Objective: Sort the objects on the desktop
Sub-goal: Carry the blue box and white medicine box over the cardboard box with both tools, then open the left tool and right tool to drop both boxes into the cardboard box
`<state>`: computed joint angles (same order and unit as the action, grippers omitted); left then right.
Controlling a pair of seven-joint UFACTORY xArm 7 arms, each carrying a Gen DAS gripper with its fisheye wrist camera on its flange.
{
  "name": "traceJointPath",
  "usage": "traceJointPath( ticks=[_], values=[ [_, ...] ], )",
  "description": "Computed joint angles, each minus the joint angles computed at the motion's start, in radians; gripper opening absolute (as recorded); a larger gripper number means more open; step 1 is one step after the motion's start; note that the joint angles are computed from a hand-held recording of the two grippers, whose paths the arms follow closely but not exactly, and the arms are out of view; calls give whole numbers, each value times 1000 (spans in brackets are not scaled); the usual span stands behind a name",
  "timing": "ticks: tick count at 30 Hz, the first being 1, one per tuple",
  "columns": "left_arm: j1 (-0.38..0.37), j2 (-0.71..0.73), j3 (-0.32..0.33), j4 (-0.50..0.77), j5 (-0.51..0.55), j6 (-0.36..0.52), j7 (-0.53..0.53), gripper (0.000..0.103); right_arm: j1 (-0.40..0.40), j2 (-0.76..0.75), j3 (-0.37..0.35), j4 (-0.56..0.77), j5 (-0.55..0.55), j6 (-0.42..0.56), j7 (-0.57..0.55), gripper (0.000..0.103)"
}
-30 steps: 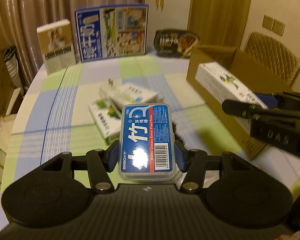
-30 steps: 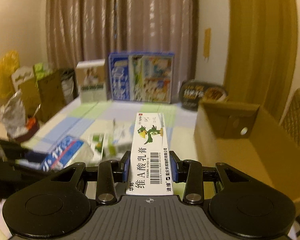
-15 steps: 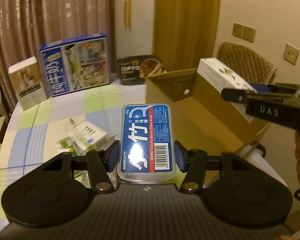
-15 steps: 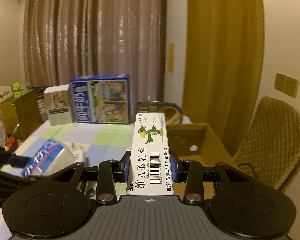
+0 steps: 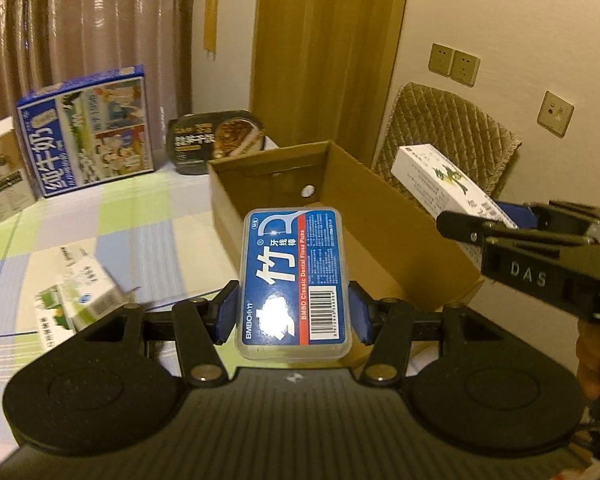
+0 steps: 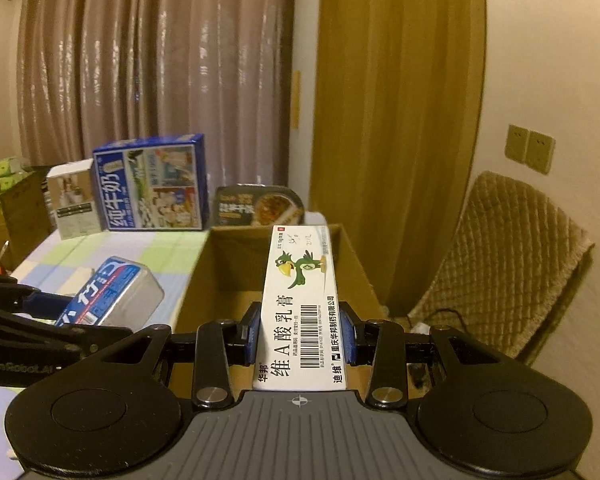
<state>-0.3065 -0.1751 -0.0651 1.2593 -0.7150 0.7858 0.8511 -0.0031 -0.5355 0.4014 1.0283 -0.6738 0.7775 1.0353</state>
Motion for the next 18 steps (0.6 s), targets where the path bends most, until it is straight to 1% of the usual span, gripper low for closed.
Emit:
traceJointPath(
  ticks=[6, 13, 18],
  values=[
    [-32, 28, -43, 5, 18, -24, -61, 51, 6, -58, -50, -66, 41, -12, -49, 36],
    [-66, 59, -76, -3, 44, -80, -120, 51, -17, -82, -69, -107, 87, -38, -86, 36],
    [-82, 74, -88, -13, 43, -141, -156, 51, -33, -81, -76, -120, 107, -57, -113, 36]
  ],
)
